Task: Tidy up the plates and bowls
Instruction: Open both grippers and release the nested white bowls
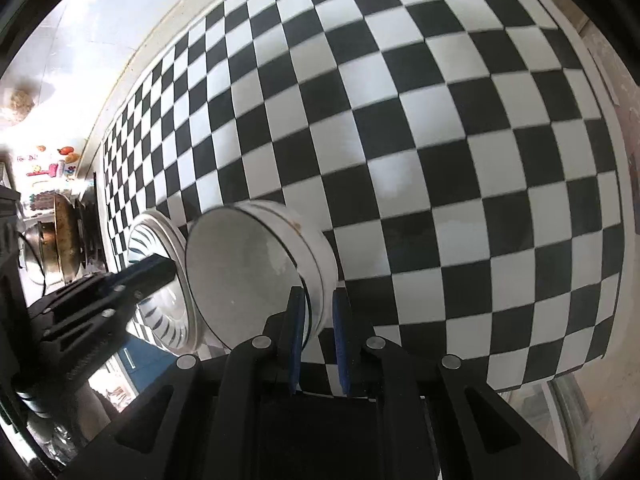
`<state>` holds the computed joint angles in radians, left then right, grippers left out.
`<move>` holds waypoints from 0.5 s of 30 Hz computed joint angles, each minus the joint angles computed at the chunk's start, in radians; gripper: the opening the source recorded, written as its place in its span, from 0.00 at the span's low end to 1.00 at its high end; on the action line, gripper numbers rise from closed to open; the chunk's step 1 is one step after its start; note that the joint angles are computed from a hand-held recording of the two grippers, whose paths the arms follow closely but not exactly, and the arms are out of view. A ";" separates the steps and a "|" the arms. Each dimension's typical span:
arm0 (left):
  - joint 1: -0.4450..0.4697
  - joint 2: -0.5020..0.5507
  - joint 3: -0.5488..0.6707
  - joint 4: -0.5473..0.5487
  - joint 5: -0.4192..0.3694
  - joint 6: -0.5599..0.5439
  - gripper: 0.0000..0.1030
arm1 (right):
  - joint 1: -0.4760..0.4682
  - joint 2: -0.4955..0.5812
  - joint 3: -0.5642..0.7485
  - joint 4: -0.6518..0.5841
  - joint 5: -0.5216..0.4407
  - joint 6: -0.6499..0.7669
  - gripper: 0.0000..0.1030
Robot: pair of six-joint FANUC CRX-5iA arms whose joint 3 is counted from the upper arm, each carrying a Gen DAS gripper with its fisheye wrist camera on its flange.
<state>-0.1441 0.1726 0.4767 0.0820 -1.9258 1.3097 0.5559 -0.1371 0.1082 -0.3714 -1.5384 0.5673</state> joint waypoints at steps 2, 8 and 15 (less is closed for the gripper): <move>-0.005 0.013 0.043 -0.002 0.011 0.010 0.12 | 0.001 0.009 0.019 0.031 -0.018 0.008 0.16; -0.015 0.067 0.151 0.020 0.061 0.057 0.24 | -0.060 0.024 0.077 0.082 -0.024 0.065 0.48; -0.040 0.189 0.311 0.052 0.063 0.151 0.26 | -0.181 0.068 0.152 0.121 -0.009 0.125 0.85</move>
